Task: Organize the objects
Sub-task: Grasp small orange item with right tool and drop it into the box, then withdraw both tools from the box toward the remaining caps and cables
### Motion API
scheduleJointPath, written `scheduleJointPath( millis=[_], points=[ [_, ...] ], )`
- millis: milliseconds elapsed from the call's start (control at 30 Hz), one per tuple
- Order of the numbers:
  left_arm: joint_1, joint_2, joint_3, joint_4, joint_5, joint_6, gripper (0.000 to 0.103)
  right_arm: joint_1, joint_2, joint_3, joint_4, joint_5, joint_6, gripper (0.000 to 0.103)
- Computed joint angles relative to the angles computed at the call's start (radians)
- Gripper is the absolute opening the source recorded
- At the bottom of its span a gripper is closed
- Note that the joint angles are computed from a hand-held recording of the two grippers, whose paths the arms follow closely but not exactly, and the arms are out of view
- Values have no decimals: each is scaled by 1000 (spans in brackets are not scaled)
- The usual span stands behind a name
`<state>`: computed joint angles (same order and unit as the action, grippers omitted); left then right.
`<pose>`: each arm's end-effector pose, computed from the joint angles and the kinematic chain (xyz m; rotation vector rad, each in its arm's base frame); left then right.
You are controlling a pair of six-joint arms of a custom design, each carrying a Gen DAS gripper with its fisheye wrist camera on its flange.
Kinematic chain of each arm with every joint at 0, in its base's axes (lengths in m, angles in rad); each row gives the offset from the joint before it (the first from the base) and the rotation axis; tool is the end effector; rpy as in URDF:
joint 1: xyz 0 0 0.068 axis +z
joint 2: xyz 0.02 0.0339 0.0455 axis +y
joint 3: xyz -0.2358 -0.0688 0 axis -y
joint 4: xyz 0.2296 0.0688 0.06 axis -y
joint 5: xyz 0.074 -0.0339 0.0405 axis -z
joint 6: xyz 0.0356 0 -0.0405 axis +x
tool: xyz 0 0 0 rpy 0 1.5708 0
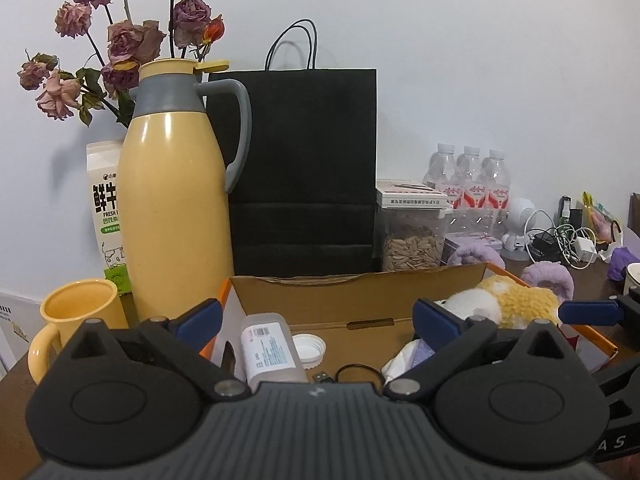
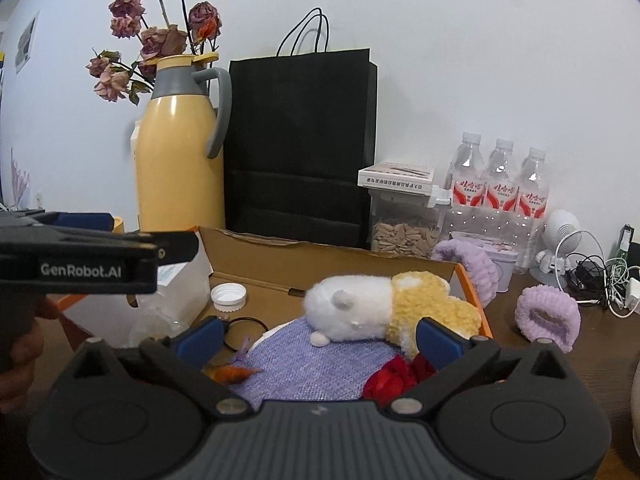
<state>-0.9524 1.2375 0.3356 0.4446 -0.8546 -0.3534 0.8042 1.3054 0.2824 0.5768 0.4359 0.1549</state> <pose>0.1492 -0.1634 0.1504 0.0435 1.8645 -0.0295 0.1668 0.1515 0.1304 -0.3656 1.9432 0.1846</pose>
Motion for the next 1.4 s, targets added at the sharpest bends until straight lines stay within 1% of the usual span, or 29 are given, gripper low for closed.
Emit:
scheduleJointPath(
  millis=[200, 400, 600, 700, 800, 1000, 1067, 1167, 1267, 1400],
  points=[
    [-41, -51, -18, -59, -38, -44, 103, 41, -37, -16, -9, 53, -7, 103],
    [-99, -116, -26, -171, -92, -114, 103, 108, -115, -37, -71, 127, 14, 103],
    [-187, -188, -28, -322, -174, -214, 103, 206, -213, -66, -171, 232, 63, 103],
    [-244, -226, -24, -424, -218, -285, 103, 272, -284, -84, -245, 298, 100, 103],
    [-293, -247, -3, -547, -254, -368, 103, 337, -361, -98, -338, 358, 163, 103],
    [-425, -261, 63, -890, -345, -667, 103, 489, -485, -97, -574, 489, 318, 103],
    [-475, -236, 98, -1029, -369, -806, 103, 548, -502, -89, -661, 529, 388, 103],
    [-534, -193, 142, -1208, -380, -998, 103, 621, -487, -68, -768, 572, 495, 103],
    [-599, -118, 188, -1393, -378, -1224, 103, 701, -454, -47, -879, 610, 626, 103],
    [-676, -32, 224, -1587, -350, -1485, 103, 797, -384, -11, -1032, 641, 820, 103]
  ],
)
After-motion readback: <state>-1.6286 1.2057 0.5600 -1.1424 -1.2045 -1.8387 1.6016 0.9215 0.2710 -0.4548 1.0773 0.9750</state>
